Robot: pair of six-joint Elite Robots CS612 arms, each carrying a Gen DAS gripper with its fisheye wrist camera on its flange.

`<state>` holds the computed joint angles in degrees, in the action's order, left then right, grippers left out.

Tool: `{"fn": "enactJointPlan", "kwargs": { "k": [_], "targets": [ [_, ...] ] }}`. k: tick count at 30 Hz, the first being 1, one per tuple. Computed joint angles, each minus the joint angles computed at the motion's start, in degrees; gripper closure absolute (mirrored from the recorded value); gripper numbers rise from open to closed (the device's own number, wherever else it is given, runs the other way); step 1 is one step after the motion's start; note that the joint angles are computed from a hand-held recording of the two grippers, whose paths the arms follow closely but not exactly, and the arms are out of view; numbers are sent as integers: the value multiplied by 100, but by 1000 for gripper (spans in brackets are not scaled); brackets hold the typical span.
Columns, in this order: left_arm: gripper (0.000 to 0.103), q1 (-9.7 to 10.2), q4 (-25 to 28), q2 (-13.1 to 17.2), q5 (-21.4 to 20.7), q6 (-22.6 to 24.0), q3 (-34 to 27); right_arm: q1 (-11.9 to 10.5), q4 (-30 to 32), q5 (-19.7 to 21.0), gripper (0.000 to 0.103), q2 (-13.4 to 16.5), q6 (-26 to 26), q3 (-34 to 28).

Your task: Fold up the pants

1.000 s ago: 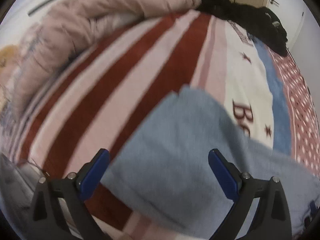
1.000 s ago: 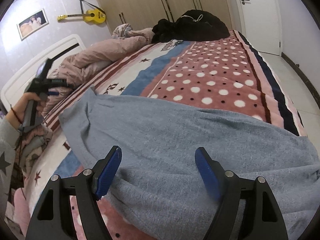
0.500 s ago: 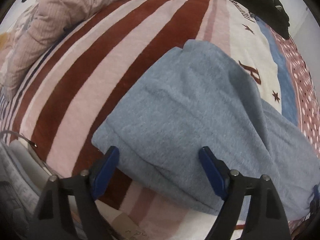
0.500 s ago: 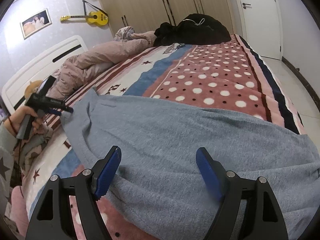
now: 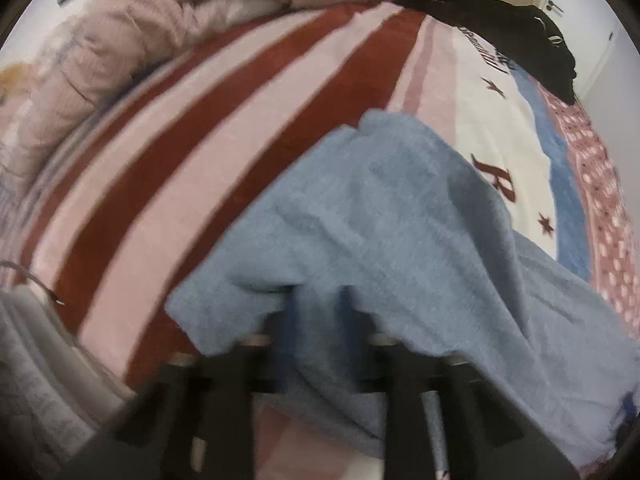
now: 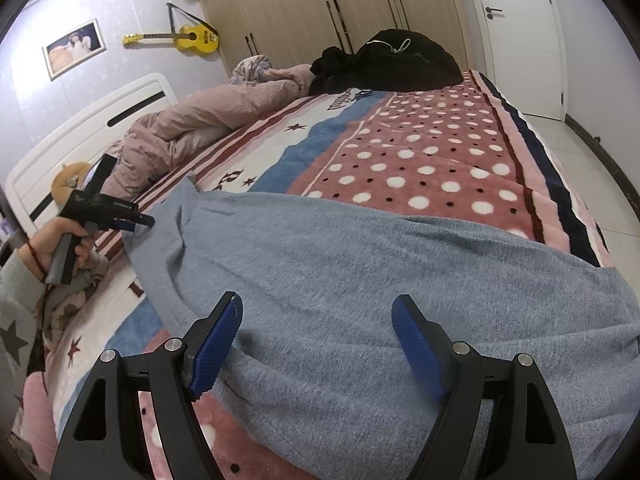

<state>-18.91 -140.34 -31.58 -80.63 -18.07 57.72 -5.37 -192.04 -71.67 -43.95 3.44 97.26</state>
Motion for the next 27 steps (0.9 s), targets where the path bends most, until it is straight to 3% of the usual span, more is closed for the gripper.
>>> {"fn": "enactJointPlan", "kwargs": {
  "k": [4,10,13,15,19,22,24,25,27],
  "targets": [
    [101,-123,-204,-61,874,226,128,-2,-9,11,29,-3,2,1],
    [102,-168,-468,-218,1118,418,399,-2,-24,14,29,-5,2,7],
    [102,-277,-488,-277,1775,709,581,-7,-35,23,29,-5,6,8],
    [102,-315,-411,-236,2058,865,579,-6,-37,22,29,-7,7,8],
    [101,-290,365,-106,2213,367,335,-10,-67,37,29,-6,34,16],
    [98,-325,361,-110,2274,485,345,-12,-92,46,29,-11,49,30],
    [63,-334,182,-194,2134,592,426,-10,-68,34,29,-11,37,22],
    [35,-347,-41,-237,2094,637,494,-9,-69,30,29,-14,32,28],
    [32,-394,-623,-302,2070,924,591,-6,-48,16,28,-15,16,19]
  ]
}}
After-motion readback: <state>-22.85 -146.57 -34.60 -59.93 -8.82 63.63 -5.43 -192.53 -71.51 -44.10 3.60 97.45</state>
